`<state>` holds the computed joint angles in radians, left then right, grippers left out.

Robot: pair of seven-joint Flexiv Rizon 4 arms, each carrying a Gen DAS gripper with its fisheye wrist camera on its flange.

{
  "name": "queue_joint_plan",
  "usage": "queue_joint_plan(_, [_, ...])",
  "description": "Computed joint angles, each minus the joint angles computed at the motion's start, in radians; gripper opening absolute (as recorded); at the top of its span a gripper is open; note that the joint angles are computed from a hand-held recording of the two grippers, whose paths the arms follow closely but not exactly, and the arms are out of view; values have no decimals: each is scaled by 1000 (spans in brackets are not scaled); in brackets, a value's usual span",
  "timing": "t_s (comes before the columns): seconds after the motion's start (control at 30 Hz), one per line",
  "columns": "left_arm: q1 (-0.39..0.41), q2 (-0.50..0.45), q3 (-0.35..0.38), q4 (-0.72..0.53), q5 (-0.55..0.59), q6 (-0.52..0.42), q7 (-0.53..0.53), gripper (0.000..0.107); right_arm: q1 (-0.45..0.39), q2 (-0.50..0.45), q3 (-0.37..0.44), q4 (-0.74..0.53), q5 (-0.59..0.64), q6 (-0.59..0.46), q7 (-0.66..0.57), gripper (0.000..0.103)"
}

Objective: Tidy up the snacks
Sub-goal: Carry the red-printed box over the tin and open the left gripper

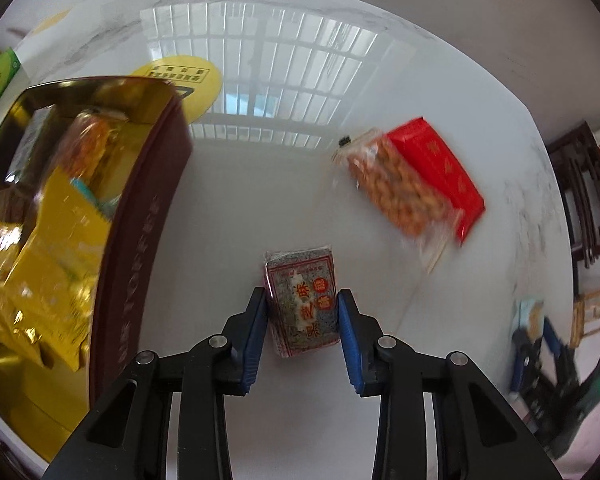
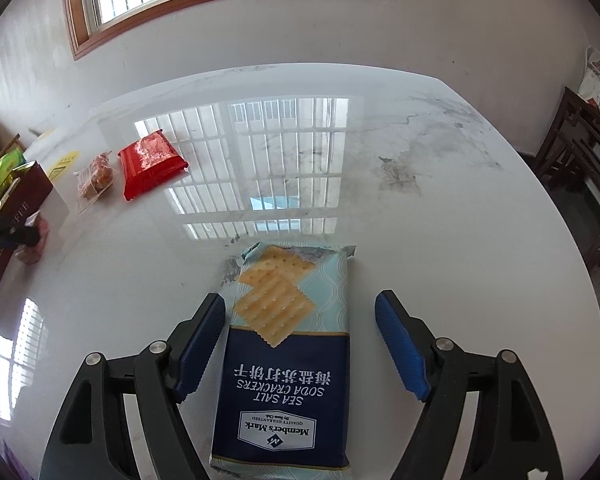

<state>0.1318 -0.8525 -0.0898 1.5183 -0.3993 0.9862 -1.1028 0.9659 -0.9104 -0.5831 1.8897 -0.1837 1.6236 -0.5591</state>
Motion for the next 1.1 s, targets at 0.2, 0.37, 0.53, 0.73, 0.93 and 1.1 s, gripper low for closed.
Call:
queue_joint_plan(0.2, [42, 51, -44, 125, -36, 119, 89, 35, 36, -12, -41, 13, 26, 5, 24, 48])
queue_joint_plan(0.37, [97, 85, -108, 213, -95, 187, 189, 35, 59, -16, -66, 13, 19, -26, 44, 47])
queue_joint_plan(0.53, [166, 135, -185, 317, -180, 272, 318, 35, 77, -15, -89, 26, 18, -44, 95, 47])
queue_joint_plan(0.73, [270, 201, -313, 441, -307, 383, 491, 35, 75, -12, -94, 26, -11, -57, 124, 47])
queue_joint_plan(0.93, [375, 269, -405, 506, -483, 392, 645, 35, 74, -10, -96, 27, -35, -64, 145, 46])
queue_joint_plan(1.1, [362, 279, -322, 481, -544, 392, 684, 35, 72, -9, -96, 28, -47, -62, 153, 46])
